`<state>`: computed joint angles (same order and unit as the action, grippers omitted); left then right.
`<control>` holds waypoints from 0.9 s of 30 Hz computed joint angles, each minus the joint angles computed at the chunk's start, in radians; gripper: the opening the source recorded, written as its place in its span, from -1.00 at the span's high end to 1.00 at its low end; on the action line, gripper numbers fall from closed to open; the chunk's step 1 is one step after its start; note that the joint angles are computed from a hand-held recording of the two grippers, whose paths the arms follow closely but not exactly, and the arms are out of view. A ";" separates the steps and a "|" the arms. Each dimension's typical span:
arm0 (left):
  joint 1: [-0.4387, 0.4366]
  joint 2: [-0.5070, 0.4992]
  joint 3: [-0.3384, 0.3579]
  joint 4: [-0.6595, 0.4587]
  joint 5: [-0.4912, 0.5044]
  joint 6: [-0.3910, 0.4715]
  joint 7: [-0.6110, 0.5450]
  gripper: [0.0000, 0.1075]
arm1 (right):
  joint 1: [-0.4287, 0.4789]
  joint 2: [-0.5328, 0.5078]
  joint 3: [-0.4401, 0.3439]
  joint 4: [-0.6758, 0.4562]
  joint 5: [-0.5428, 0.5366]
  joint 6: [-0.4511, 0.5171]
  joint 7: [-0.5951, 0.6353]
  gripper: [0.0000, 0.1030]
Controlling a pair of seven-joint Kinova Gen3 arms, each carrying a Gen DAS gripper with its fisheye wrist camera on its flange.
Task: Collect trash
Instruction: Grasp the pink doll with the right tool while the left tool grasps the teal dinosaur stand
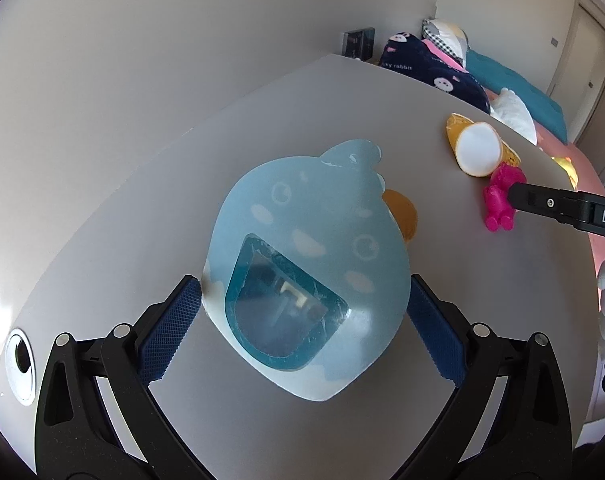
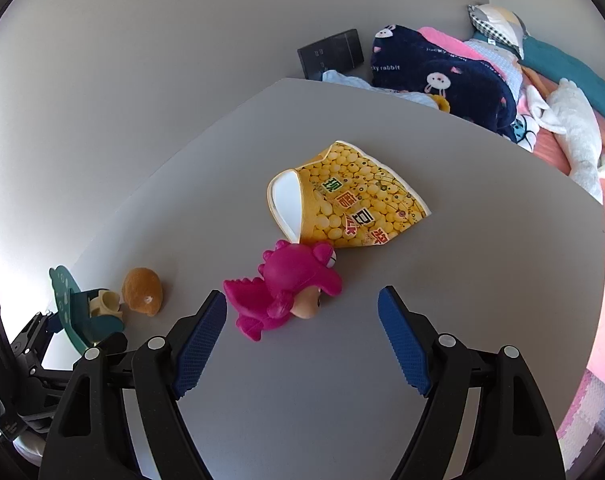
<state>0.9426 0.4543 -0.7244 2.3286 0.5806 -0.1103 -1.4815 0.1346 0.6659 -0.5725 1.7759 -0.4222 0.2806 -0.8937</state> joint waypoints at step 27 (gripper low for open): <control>0.077 0.002 -0.009 0.008 0.375 -0.068 -0.277 -0.28 | 0.005 0.018 -0.042 -0.011 0.042 -0.012 0.030 0.21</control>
